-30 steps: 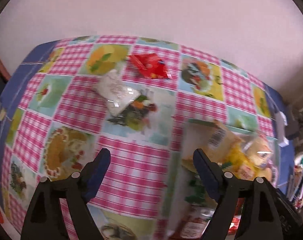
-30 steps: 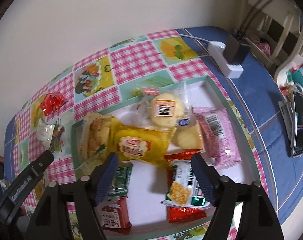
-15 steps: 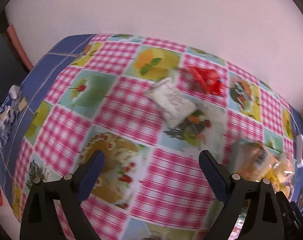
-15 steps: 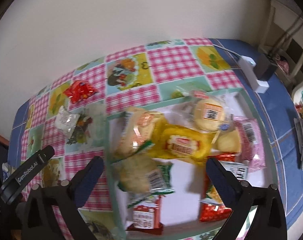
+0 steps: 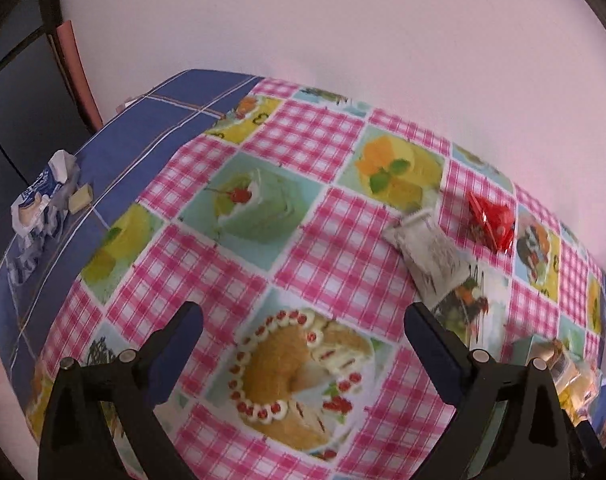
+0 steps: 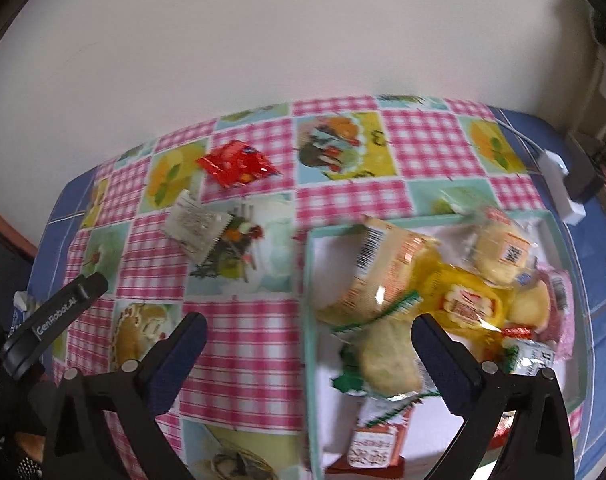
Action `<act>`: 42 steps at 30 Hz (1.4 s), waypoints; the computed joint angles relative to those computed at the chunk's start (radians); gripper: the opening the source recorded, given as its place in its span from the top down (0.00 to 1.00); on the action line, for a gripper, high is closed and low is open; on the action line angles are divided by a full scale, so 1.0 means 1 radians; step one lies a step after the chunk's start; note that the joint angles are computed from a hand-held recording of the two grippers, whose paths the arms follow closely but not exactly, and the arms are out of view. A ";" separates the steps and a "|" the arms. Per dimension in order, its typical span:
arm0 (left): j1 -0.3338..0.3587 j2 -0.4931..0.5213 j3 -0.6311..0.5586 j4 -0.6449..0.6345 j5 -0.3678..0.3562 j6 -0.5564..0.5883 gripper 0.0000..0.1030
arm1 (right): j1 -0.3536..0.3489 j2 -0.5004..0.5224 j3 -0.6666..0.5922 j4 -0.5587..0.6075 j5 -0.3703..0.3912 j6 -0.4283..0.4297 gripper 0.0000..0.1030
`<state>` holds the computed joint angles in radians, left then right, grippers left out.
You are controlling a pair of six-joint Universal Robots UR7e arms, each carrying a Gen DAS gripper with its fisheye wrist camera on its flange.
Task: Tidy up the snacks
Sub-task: 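Move both tools back over the remaining snacks on the tablecloth, then grasp the red wrapped candy with the right tool while the left tool grasps the white sachet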
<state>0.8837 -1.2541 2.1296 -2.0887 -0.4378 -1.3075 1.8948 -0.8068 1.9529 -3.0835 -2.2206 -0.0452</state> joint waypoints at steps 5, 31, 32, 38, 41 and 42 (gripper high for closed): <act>0.024 0.011 0.020 -0.244 0.016 0.206 0.03 | 0.004 0.033 -0.031 -0.046 0.016 -0.037 0.00; 0.204 0.250 -0.100 -0.867 -0.234 0.696 0.03 | -0.108 0.211 -0.397 0.133 0.263 -0.092 0.00; 0.204 0.263 -0.111 -0.871 -0.236 0.710 0.03 | -0.115 0.217 -0.412 0.151 0.281 -0.083 0.00; 0.205 0.325 -0.171 -0.835 -0.231 0.747 0.13 | -0.129 0.275 -0.508 0.232 0.334 -0.085 0.09; 0.197 0.354 -0.197 -0.814 -0.198 0.764 0.13 | -0.122 0.306 -0.548 0.257 0.309 -0.102 0.11; 0.195 0.363 -0.206 -0.801 -0.184 0.764 0.13 | -0.121 0.315 -0.560 0.264 0.306 -0.110 0.13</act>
